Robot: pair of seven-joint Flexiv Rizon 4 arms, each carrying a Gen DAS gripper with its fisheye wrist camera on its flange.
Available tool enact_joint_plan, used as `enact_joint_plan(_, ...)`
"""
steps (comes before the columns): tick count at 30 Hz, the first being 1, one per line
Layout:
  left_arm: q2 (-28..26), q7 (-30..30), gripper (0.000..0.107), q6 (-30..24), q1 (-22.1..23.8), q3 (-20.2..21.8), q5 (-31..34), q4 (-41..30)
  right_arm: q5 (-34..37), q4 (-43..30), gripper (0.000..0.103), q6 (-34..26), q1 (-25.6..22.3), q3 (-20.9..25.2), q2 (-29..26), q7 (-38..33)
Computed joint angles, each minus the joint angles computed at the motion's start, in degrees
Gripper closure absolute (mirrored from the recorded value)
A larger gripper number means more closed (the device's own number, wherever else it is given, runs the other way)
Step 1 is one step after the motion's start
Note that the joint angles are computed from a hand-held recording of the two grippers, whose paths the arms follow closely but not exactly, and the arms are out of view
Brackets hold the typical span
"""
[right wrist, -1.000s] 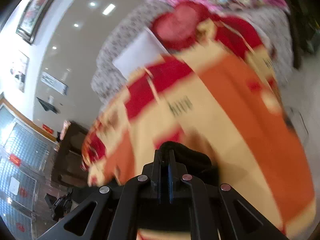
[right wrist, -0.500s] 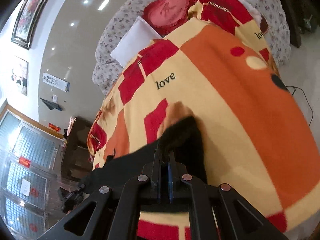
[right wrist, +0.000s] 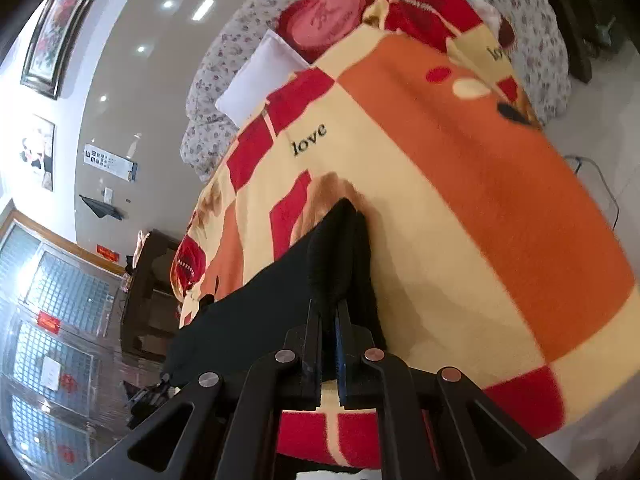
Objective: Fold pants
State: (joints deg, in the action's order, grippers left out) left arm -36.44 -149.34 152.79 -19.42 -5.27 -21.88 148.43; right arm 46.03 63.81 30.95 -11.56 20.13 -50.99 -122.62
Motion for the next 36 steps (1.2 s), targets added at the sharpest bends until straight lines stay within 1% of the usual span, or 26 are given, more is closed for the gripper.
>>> enact_joint_plan(2,0.1,1.7,0.1,0.6,0.1,-0.9,-2.0,0.5,0.1,0.5,0.098,2.1,0.2,-0.5,0.3,0.0)
enact_joint_plan(5,-3.3,2.6,0.1,1.5,7.2,-7.2,-0.7,0.7,-1.5,0.0,0.098,4.1,0.9,-1.9,-0.9,2.4)
enact_joint_plan(7,-3.7,3.8,0.1,1.8,6.4,-7.4,-2.1,0.6,-1.9,0.7,0.098,5.8,0.7,-1.9,-0.9,2.7)
enact_joint_plan(8,-2.5,5.2,0.1,1.0,4.6,-7.0,-4.7,0.8,-1.8,2.1,0.098,8.1,0.5,-1.4,0.0,0.7)
enact_joint_plan(9,-1.5,7.5,0.1,0.6,4.1,-8.3,-8.2,1.2,-1.7,4.1,0.098,11.6,0.6,-1.1,1.4,-1.6)
enact_joint_plan(10,0.2,11.2,0.097,-0.4,2.0,-9.8,-15.4,1.5,-1.4,5.8,0.098,14.9,0.7,-0.7,2.6,-3.8)
enact_joint_plan(12,3.9,21.3,0.097,-3.9,-5.6,-10.9,-34.0,0.8,-0.5,9.6,0.098,22.6,0.8,1.1,5.5,-11.2)
enact_joint_plan(14,4.5,32.2,0.097,-3.9,-13.6,-11.1,-52.7,-2.9,0.1,11.7,0.098,25.8,0.5,3.3,7.4,-17.1)
enact_joint_plan(15,3.8,36.5,0.097,-2.8,-17.4,-9.6,-58.4,-5.5,0.0,12.9,0.098,26.8,0.8,4.5,8.6,-20.6)
enact_joint_plan(16,3.2,38.2,0.097,-3.2,-20.5,-7.3,-60.4,-7.4,-0.1,13.8,0.098,27.1,1.1,5.2,9.5,-23.1)
enact_joint_plan(18,1.8,41.0,0.096,-3.9,-22.0,-4.4,-56.1,-9.9,-1.6,15.9,0.098,26.0,3.0,6.8,11.8,-28.7)
enact_joint_plan(19,0.7,44.2,0.096,-3.9,-20.4,-5.5,-53.9,-11.7,-2.8,17.0,0.097,24.7,4.6,7.2,12.8,-30.7)
enact_joint_plan(20,-0.6,46.7,0.096,-3.0,-17.3,-8.5,-51.9,-13.2,-4.9,18.5,0.097,23.6,7.4,7.0,13.9,-31.8)
enact_joint_plan(21,-1.7,48.3,0.096,-2.2,-14.2,-11.4,-49.6,-13.9,-6.3,19.5,0.097,23.4,10.0,6.7,14.4,-32.4)
enact_joint_plan(22,-2.9,49.8,0.096,-2.5,-12.7,-12.7,-47.5,-15.3,-8.0,21.3,0.097,24.2,13.6,6.5,14.7,-32.9)
enact_joint_plan(24,-4.7,53.7,0.096,-5.1,-13.5,-12.6,-47.8,-18.2,-9.1,23.6,0.097,27.9,18.1,6.7,14.2,-34.1)
enact_joint_plan(26,-6.0,62.4,0.096,-5.2,-14.0,-14.4,-53.0,-21.7,-9.7,25.3,0.097,32.0,22.4,7.1,12.7,-34.6)
enact_joint_plan(27,-7.0,65.0,0.096,-4.0,-14.7,-14.8,-54.5,-22.6,-11.8,26.7,0.097,35.7,25.3,6.2,11.8,-33.3)
enact_joint_plan(28,-7.3,65.0,0.095,-2.9,-14.7,-15.1,-54.2,-22.3,-15.1,28.2,0.096,38.1,26.6,6.1,10.9,-30.1)
enact_joint_plan(29,-7.2,64.4,0.094,-2.9,-15.1,-14.6,-53.7,-21.7,-14.6,29.3,0.096,40.8,26.2,7.1,10.4,-30.1)
enact_joint_plan(30,-7.1,63.9,0.094,-2.0,-14.1,-15.7,-52.7,-20.7,-10.4,29.7,0.095,42.3,24.3,9.4,10.3,-33.8)
enact_joint_plan(32,-6.0,64.4,0.094,-2.7,-13.8,-16.5,-54.3,-20.6,-9.8,30.6,0.094,41.9,18.4,14.9,9.1,-37.4)
enact_joint_plan(33,-5.7,65.9,0.094,-3.1,-14.8,-15.9,-56.2,-21.7,-10.4,30.4,0.094,40.3,17.1,15.7,8.9,-37.3)
enact_joint_plan(34,-5.9,67.2,0.094,-2.0,-14.3,-16.9,-56.4,-22.8,-11.3,29.9,0.094,37.6,16.7,15.3,9.2,-35.5)
enact_joint_plan(35,-5.9,67.2,0.093,-2.0,-14.8,-16.0,-54.9,-23.3,-12.0,29.1,0.094,35.7,17.1,14.3,9.6,-32.9)
enact_joint_plan(36,-6.1,67.4,0.093,-1.6,-13.9,-16.4,-52.2,-24.0,-11.6,28.7,0.094,36.2,17.4,14.2,9.7,-32.0)
